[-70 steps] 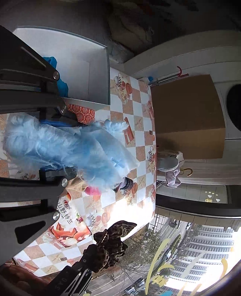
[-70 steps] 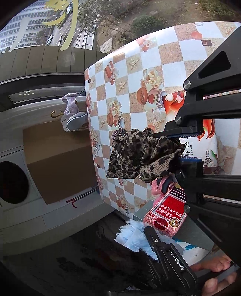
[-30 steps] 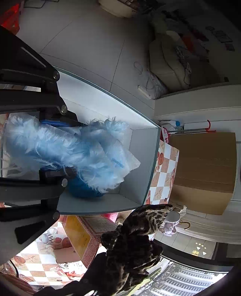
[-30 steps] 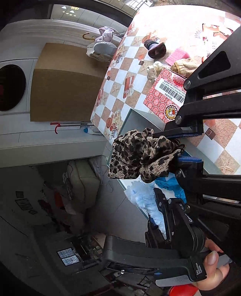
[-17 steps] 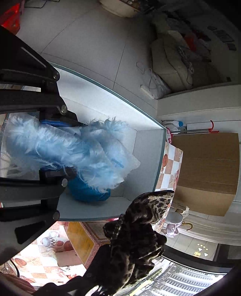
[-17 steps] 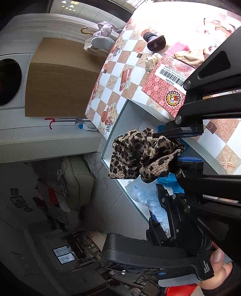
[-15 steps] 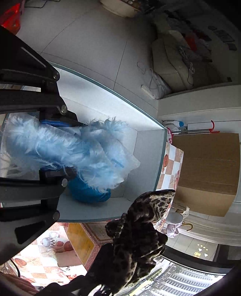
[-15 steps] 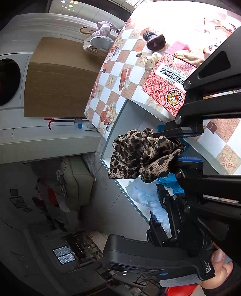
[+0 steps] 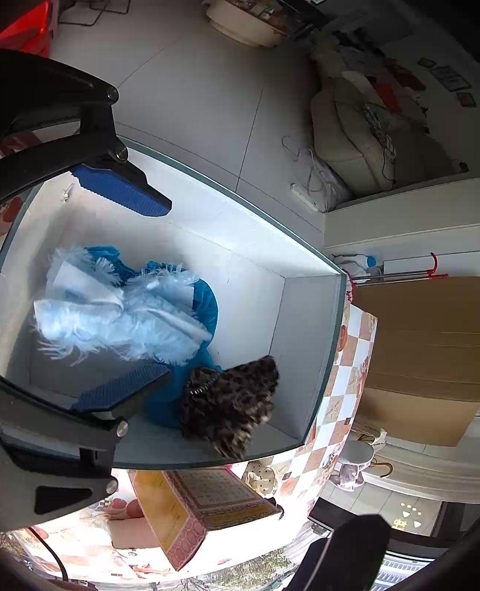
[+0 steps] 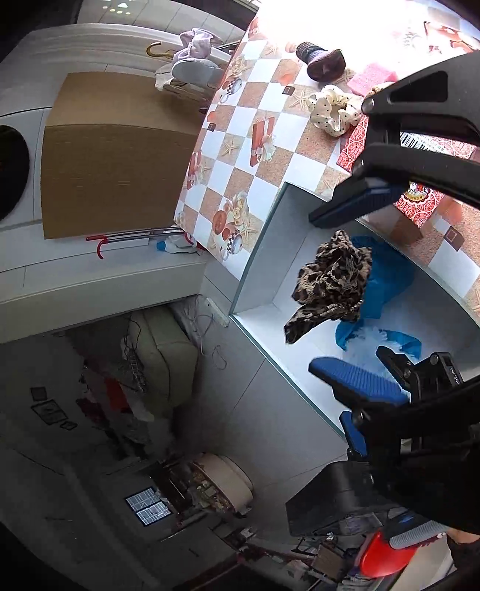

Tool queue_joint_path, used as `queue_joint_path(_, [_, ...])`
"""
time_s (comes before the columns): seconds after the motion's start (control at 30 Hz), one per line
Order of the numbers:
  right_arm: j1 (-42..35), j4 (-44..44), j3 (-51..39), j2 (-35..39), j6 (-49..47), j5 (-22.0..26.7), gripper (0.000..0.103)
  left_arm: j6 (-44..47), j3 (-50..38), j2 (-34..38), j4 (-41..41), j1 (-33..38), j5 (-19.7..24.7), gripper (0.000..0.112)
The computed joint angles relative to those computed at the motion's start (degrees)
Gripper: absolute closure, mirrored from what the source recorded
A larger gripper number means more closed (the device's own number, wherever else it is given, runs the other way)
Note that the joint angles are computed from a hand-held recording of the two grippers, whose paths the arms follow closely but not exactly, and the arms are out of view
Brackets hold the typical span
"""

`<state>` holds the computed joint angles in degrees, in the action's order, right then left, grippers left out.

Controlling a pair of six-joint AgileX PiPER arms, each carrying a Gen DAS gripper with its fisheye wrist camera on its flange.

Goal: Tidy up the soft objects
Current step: 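Move both empty tools back toward the items on the table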

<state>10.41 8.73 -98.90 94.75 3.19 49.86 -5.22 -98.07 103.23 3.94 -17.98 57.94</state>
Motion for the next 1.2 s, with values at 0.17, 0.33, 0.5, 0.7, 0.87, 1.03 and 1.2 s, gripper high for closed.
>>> queue_joint_path(0.17, [-4.4,4.1,8.7,-9.3,-4.3,-4.0,0.014,2.6,4.4,-4.4,-2.8,-0.9,-2.9,0.027])
queue_joint_path(0.33, [-13.3,7.2,24.8,-23.6,-6.8,-9.3,0.014,4.0,10.0,-12.1,-2.0,-7.1,-6.1,0.027])
queue_joint_path(0.5, [-30.3,14.1,38.0,-34.1,-14.1,-7.2,0.014,3.9,16.3,-20.0,1.7,-19.7,-9.0,0.027])
queue_joint_path(0.7, [-52.8,22.1,48.4,-38.0,-27.8,0.5,0.014,-1.4,18.0,-14.9,5.5,-33.1,-10.1,0.027])
queue_joint_path(0.87, [-63.3,19.6,53.3,-34.2,-32.5,1.6,0.014,-4.6,16.0,-6.2,4.0,-35.7,-8.9,0.027])
queue_joint_path(1.03, [-64.1,15.3,56.9,-33.4,-33.4,-1.5,0.014,-7.9,18.7,-3.3,4.2,-35.7,-10.3,0.028])
queue_joint_path(1.2, [-61.0,12.4,59.0,-32.0,-31.2,-3.8,0.014,-8.1,21.4,-2.4,2.4,-34.9,-12.2,0.028])
